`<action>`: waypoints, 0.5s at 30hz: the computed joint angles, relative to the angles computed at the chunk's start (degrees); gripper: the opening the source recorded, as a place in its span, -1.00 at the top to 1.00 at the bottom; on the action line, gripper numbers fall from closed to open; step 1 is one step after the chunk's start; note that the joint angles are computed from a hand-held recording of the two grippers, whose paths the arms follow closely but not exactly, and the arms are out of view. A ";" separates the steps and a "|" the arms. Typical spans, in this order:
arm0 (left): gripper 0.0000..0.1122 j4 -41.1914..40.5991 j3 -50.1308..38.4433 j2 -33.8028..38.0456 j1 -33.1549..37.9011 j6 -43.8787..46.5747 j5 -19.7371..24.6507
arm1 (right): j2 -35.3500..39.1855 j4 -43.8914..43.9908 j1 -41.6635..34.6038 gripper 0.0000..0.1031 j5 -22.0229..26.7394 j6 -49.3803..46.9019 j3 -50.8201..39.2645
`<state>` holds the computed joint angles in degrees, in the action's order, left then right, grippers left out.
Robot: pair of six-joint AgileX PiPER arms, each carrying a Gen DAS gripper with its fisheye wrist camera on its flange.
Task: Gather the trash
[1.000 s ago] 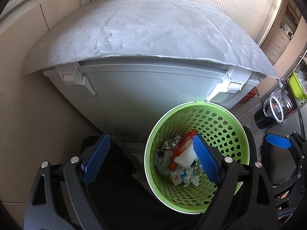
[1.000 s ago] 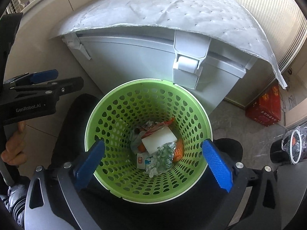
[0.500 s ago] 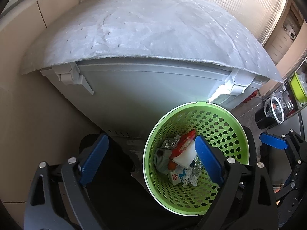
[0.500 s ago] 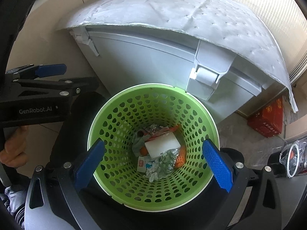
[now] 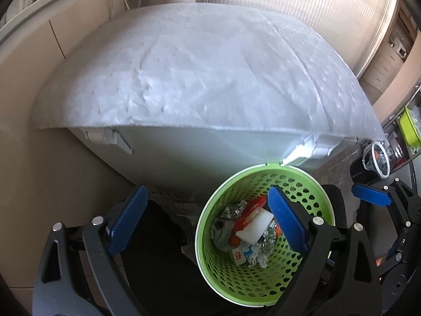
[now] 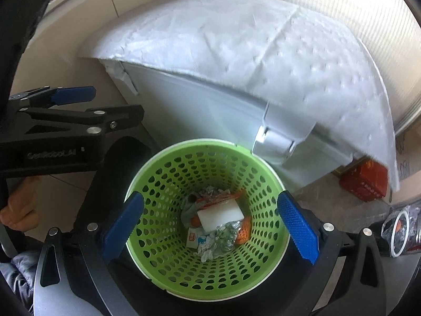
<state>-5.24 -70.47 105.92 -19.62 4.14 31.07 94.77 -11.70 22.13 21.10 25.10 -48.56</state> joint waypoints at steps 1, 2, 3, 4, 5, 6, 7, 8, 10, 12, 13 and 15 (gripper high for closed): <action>-0.58 -0.09 -0.45 -0.37 0.13 -0.23 0.36 | -0.66 0.79 -0.10 -0.95 0.20 -1.23 -0.23; -0.58 -0.60 -0.80 -0.85 0.33 -0.09 0.62 | -1.06 1.33 -0.28 -0.95 0.22 -2.13 -0.40; -0.58 -1.07 -0.75 -1.56 0.54 0.24 0.80 | -1.60 1.63 -0.35 -0.95 0.36 -2.69 -0.61; -0.58 -1.07 -1.12 -2.09 0.61 -0.03 1.06 | -1.99 1.69 -0.38 -0.95 0.45 -2.92 -0.88; -0.58 -0.83 -1.56 -2.66 0.64 -0.52 1.24 | -2.56 1.66 -0.40 -0.95 0.58 -3.10 -1.18; -0.58 -0.58 -1.90 -3.01 0.70 -0.74 1.33 | -3.07 1.56 -0.38 -0.95 0.76 -3.22 -1.60; -0.58 0.16 -2.26 -3.61 0.60 -1.44 1.41 | -3.40 1.42 -0.36 -0.95 0.77 -3.28 -1.92; -0.58 1.08 -2.68 -4.11 0.42 -2.39 1.42 | -3.91 1.08 -0.38 -0.95 0.87 -3.42 -2.59; -0.59 3.71 -3.82 -5.38 -0.12 -4.57 1.55 | -4.65 0.13 -0.66 -0.95 1.32 -3.59 -3.88; -0.59 6.02 -5.21 -6.10 -0.60 -6.52 1.92 | -5.38 -1.20 -0.93 -0.95 1.62 -3.84 -5.51; -0.60 6.77 -5.67 -6.54 -0.69 -7.14 2.02 | -5.75 -2.49 -0.96 -0.95 1.86 -3.50 -6.59; -0.66 8.06 -7.46 -7.09 -0.84 -8.07 2.51 | -6.25 -3.92 -1.14 -0.95 2.30 -3.50 -8.29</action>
